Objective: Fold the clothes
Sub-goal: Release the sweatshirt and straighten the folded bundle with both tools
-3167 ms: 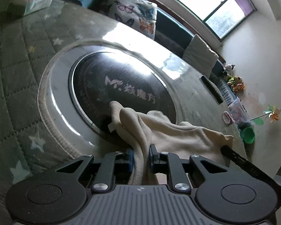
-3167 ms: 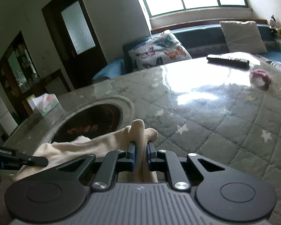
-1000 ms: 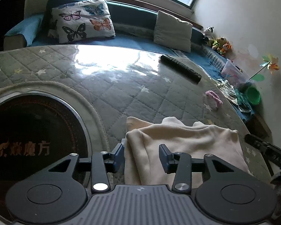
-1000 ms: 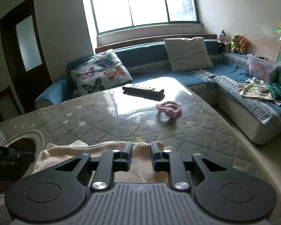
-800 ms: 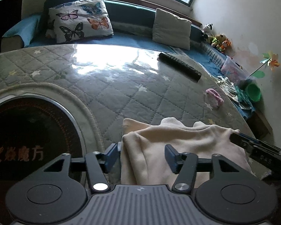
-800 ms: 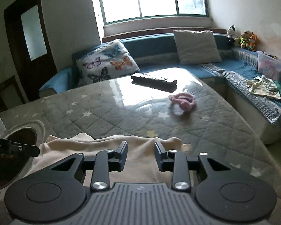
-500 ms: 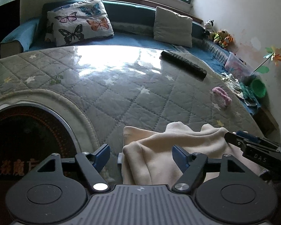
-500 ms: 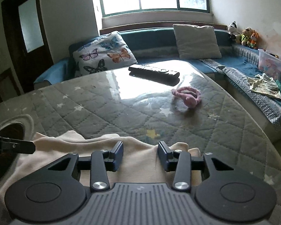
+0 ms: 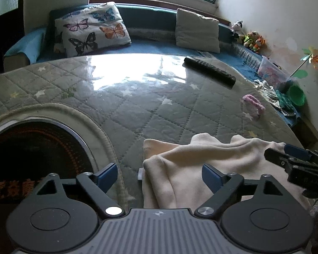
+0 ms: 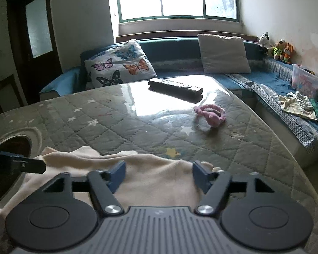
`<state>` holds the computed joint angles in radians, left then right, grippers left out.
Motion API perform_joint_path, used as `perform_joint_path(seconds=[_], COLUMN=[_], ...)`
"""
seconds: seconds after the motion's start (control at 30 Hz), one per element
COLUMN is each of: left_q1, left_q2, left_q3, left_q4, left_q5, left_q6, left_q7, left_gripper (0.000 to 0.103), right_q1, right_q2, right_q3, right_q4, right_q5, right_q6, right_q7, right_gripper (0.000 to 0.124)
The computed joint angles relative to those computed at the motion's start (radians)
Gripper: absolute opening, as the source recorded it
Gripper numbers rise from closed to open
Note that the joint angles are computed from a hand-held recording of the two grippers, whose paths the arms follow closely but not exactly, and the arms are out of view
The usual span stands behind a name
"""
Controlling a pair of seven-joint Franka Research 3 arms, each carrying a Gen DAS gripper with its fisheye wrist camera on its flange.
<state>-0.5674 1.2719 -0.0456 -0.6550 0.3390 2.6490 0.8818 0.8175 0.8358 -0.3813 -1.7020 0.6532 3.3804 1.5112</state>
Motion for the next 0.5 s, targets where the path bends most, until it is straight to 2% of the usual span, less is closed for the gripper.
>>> perform_joint_path(seconds=[0.07, 0.13, 0.2, 0.3, 0.37, 0.43, 0.5], left_q1=[-0.005, -0.014, -0.021, -0.035, -0.051, -0.068, -0.083], left_q2=[-0.091, -0.155, -0.21, -0.277, -0.315, -0.35, -0.384], left_q3=[0.023, 0.042, 0.056, 0.08, 0.105, 0.13, 0.153], left_q4=[-0.16, -0.271, -0.367, -0.483, -0.548, -0.61, -0.672], left_q5=[0.033, 0.068, 0.101, 0.148, 0.182, 0.217, 0.248], left_q6=[0.077, 0.131, 0.177, 0.234, 0.267, 0.296, 0.329], left_q7=[-0.042, -0.082, -0.121, -0.179, -0.223, -0.267, -0.315], left_gripper=[0.095, 0.098, 0.101, 0.103, 0.103, 0.103, 0.103], right_q1=[0.021, 0.038, 0.037, 0.021, 0.038, 0.075, 0.086], right_q2=[-0.013, -0.029, -0.051, -0.086, -0.098, -0.101, -0.111], right_q3=[-0.009, -0.008, 0.014, 0.062, 0.066, 0.051, 0.064], right_q4=[-0.026, -0.055, -0.084, -0.127, -0.147, -0.163, -0.183], right_q5=[0.004, 0.02, 0.037, 0.054, 0.087, 0.14, 0.168], right_q6=[0.017, 0.043, 0.073, 0.114, 0.133, 0.156, 0.193], right_q7=[-0.011, -0.031, -0.058, -0.095, -0.124, -0.159, -0.186], right_gripper=[0.078, 0.088, 0.088, 0.091, 0.093, 0.1, 0.1])
